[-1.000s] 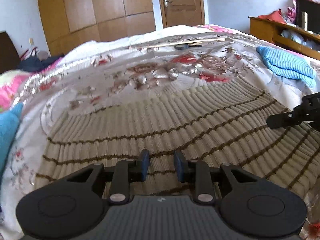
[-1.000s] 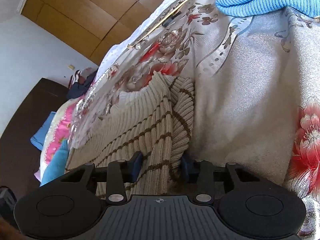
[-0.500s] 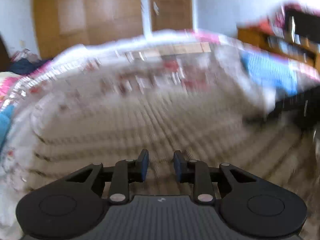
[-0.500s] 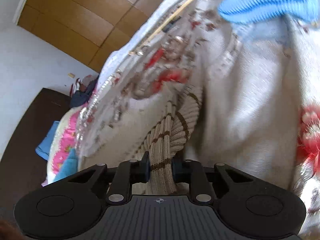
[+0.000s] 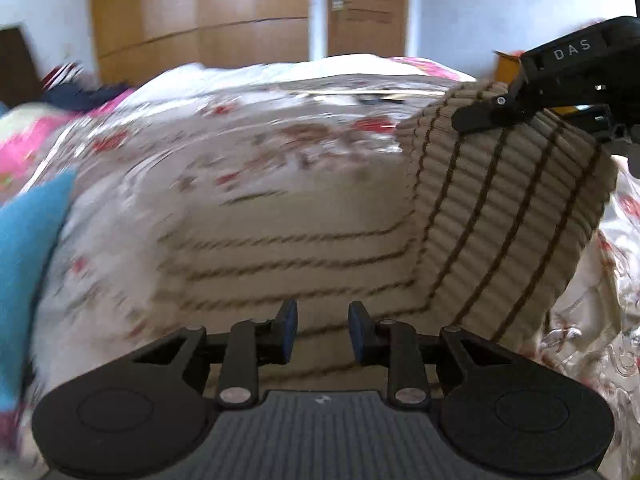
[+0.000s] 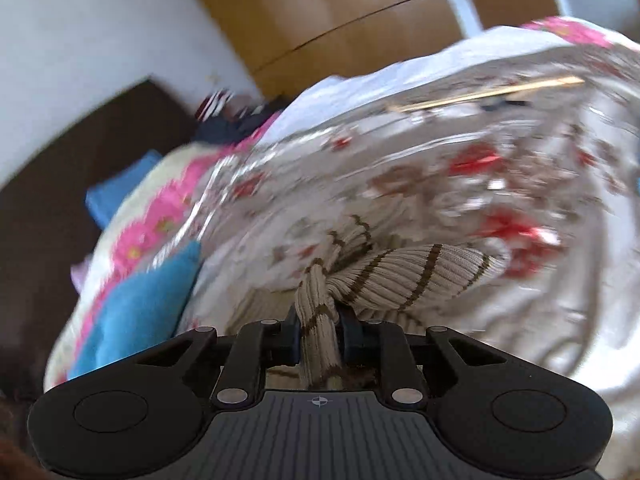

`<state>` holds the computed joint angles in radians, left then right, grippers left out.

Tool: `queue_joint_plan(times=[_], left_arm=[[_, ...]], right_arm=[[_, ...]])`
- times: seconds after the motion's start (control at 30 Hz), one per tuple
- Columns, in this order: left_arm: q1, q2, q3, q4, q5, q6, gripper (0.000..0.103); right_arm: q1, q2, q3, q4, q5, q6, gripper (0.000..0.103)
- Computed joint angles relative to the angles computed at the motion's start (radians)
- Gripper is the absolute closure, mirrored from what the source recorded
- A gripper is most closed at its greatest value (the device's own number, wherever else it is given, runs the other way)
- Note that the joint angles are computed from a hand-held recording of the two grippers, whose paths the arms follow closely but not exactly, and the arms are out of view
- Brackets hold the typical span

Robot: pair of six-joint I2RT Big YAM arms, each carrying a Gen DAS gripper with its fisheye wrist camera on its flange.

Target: Fold small clothes

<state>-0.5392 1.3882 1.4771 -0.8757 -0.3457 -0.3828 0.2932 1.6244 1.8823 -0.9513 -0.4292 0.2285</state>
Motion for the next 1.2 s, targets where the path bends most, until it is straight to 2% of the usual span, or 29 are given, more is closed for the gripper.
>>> queue_joint_plan(times=[0.1, 0.23, 0.37, 0.47, 0.57, 0.63, 0.7, 0.87, 0.97, 1.07, 1.2], left_arm=[[0.025, -0.086, -0.082, 0.011, 0.043, -0.097, 0.064], [0.038, -0.174, -0.157, 0.069, 0.038, -0.166, 0.064], [0.073, -0.192, -0.185, 0.096, 0.102, -0.220, 0.064], [0.089, -0.204, -0.203, 0.119, 0.140, -0.239, 0.064], [0.095, -0.216, -0.215, 0.139, 0.153, -0.238, 0.064], [0.099, -0.221, -0.221, 0.146, 0.165, -0.239, 0.064], [0.098, -0.224, -0.224, 0.150, 0.173, -0.239, 0.063], [0.095, -0.230, -0.227, 0.153, 0.182, -0.233, 0.061], [0.097, -0.247, -0.243, 0.176, 0.205, -0.234, 0.059], [0.090, -0.257, -0.250, 0.188, 0.199, -0.224, 0.059], [0.078, -0.267, -0.256, 0.202, 0.182, -0.213, 0.056]], right_arm=[[0.074, 0.060, 0.075, -0.065, 0.023, -0.045, 0.085], [0.157, 0.141, 0.156, -0.125, 0.063, -0.090, 0.085], [0.227, 0.166, 0.173, -0.141, 0.171, -0.219, 0.085], [0.266, 0.164, 0.153, -0.134, 0.243, -0.359, 0.085], [0.284, 0.156, 0.130, -0.124, 0.279, -0.449, 0.085], [0.290, 0.148, 0.115, -0.113, 0.294, -0.498, 0.081], [0.295, 0.156, 0.128, -0.132, 0.298, -0.547, 0.079], [0.297, 0.175, 0.156, -0.161, 0.288, -0.533, 0.078], [0.288, 0.200, 0.202, -0.200, 0.261, -0.447, 0.080], [0.275, 0.238, 0.278, -0.267, 0.223, -0.377, 0.080], [0.270, 0.264, 0.320, -0.298, 0.196, -0.350, 0.078]])
